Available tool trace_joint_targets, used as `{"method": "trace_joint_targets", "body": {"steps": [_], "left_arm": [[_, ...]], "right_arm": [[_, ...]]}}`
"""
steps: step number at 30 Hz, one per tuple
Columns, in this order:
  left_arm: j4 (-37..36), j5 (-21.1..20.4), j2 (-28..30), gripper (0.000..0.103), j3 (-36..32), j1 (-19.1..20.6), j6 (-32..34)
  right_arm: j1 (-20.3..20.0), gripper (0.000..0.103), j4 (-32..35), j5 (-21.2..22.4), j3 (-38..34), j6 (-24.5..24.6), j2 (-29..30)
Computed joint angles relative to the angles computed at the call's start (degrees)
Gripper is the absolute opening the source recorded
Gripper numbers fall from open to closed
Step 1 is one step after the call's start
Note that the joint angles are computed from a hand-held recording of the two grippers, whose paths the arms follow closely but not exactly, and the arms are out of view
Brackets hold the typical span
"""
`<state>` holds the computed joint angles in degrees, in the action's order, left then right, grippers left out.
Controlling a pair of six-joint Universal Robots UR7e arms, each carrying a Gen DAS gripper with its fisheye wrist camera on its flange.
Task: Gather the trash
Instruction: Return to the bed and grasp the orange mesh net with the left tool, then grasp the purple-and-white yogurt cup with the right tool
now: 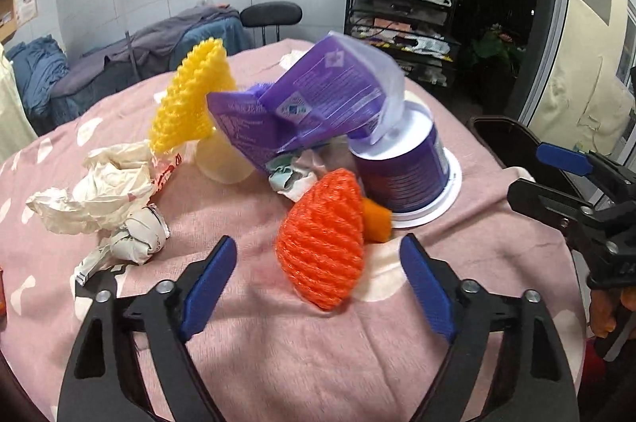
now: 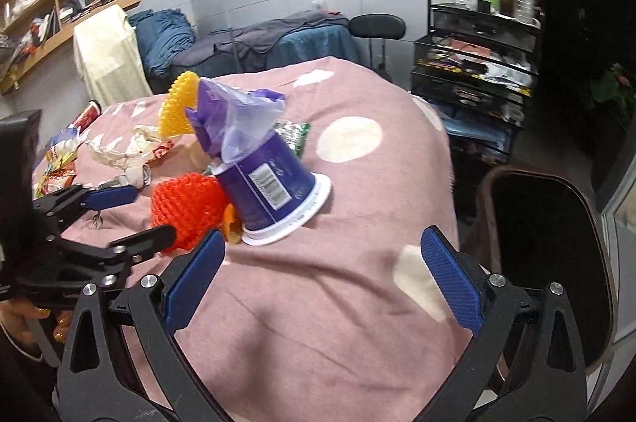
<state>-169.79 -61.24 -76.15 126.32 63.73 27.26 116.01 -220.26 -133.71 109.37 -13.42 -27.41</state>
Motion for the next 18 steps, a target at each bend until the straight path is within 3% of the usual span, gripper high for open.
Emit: {"method": "trace_joint_targets", "body": {"steps": [3, 5, 7, 11, 18], "left_arm": [[3.41, -0.83, 0.66, 0.063, -1.83, 0.92, -0.58], [4.54, -0.72, 0.73, 0.04, -2.01, 0.91, -1.27], [4.61, -1.08, 0.42, 0.029, -1.88, 0.99, -1.25], [2.29, -2.44, -1.55, 0.024, 0.03, 0.89, -0.78], [-1.9, -3.71, -6.68, 0.023, 4.31, 0.4, -0.97]], "right_arm": [[-0.07, 0.097, 1.98, 0.51, -1.32, -0.28, 0.3], [-0.13, 0.097, 3.49, 0.52, -1.95, -0.23, 0.37], [-0.26, 0.097, 4.69, 0.74, -2.29, -0.1, 0.37], [-0.76, 0.097, 7.83, 1.24, -2.93, 0.56, -0.03], [-1.12, 0.097, 12.32, 0.72, -5.67, -0.45, 0.32]]}}
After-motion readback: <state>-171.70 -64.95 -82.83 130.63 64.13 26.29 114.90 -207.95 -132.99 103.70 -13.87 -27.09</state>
